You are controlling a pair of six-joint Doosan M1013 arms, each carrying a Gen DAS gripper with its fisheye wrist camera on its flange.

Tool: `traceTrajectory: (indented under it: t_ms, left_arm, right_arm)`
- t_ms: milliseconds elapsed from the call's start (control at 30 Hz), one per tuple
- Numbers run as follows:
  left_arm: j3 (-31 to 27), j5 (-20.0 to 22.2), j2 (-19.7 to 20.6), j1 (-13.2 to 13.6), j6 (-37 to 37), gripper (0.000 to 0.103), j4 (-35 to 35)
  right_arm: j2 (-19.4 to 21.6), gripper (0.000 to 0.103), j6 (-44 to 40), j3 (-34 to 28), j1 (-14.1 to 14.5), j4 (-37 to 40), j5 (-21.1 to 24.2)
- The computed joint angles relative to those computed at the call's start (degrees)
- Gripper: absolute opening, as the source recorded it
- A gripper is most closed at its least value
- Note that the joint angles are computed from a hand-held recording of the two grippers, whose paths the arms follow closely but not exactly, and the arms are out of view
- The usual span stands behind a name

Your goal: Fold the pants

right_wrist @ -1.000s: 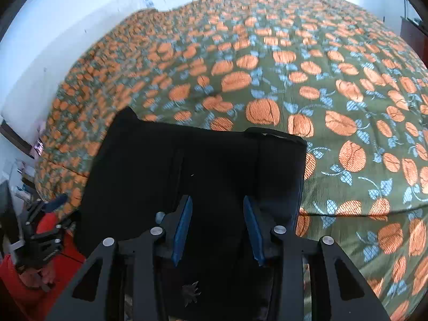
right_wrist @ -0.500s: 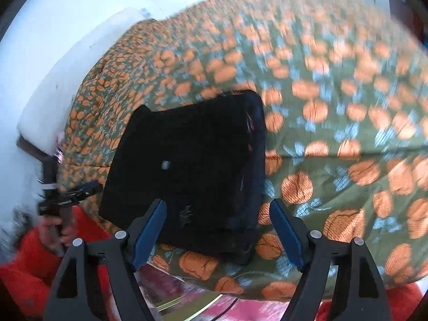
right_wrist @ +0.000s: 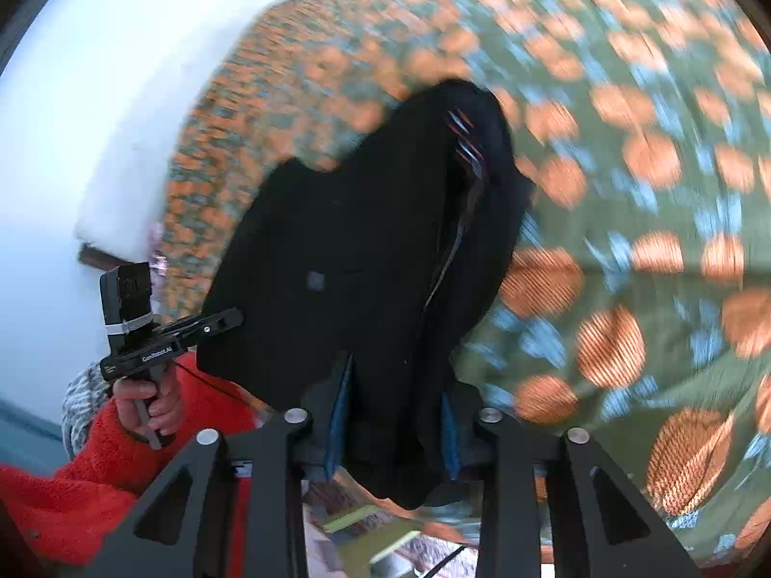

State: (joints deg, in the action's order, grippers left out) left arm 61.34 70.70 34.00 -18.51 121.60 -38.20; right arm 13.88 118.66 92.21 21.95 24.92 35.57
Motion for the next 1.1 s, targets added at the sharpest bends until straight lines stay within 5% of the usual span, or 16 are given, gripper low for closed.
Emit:
traceTrajectory:
  t_ms: [200, 300, 400, 467, 533, 633, 700, 867, 1000, 1100]
  left_arm:
    - [-8.2, -6.6, 2.9, -0.9, 1.3, 0.025, 1.9]
    - [-9.7, -10.1, 4.9, -2.6, -2.8, 0.041, 10.1]
    - [-5.4, -15.8, 3.7, -4.4, -9.3, 0.058, 22.9]
    - [-1.2, -18.6, 1.7, -4.3, -9.9, 0.066, 25.3]
    - [4.0, -22.7, -1.2, -4.0, -9.2, 0.085, 25.8]
    - [14.1, -37.7, -6.9, -4.4, -11.0, 0.100, 30.2]
    - [17.2, -42.7, -8.8, -5.0, -14.3, 0.101, 34.0]
    - [18.7, -39.0, -11.2, -6.1, -15.1, 0.102, 35.0]
    - [17.8, -33.1, -11.8, -6.8, -15.2, 0.102, 35.2]
    - [18.8, -33.3, -12.9, -6.7, -13.0, 0.102, 32.5]
  right_arm:
    - [1.6, 0.030, 2.7, -7.8, -1.0, -10.8, -2.6]
    - [4.0, 0.031, 6.6, -11.0, -2.5, -16.6, -0.8]
    - [6.9, 0.035, 11.3, -12.6, -3.9, -19.8, 6.1]
    - [7.0, 0.036, 16.7, -11.8, -4.0, -25.2, 12.5]
    - [6.1, 0.038, 21.6, -10.1, -3.3, -30.5, 16.6]
    - [3.1, 0.067, 27.2, -6.6, -1.4, -37.5, 17.4]
    - [1.2, 0.103, 31.3, -5.5, 1.1, -43.2, 18.6]
    - [2.0, 0.103, 34.4, -9.8, 7.2, -49.6, 28.4]
    - [3.2, 0.103, 39.3, -11.4, 11.6, -55.5, 29.4]
    - [4.9, 0.103, 41.9, -13.1, 14.6, -59.8, 31.4]
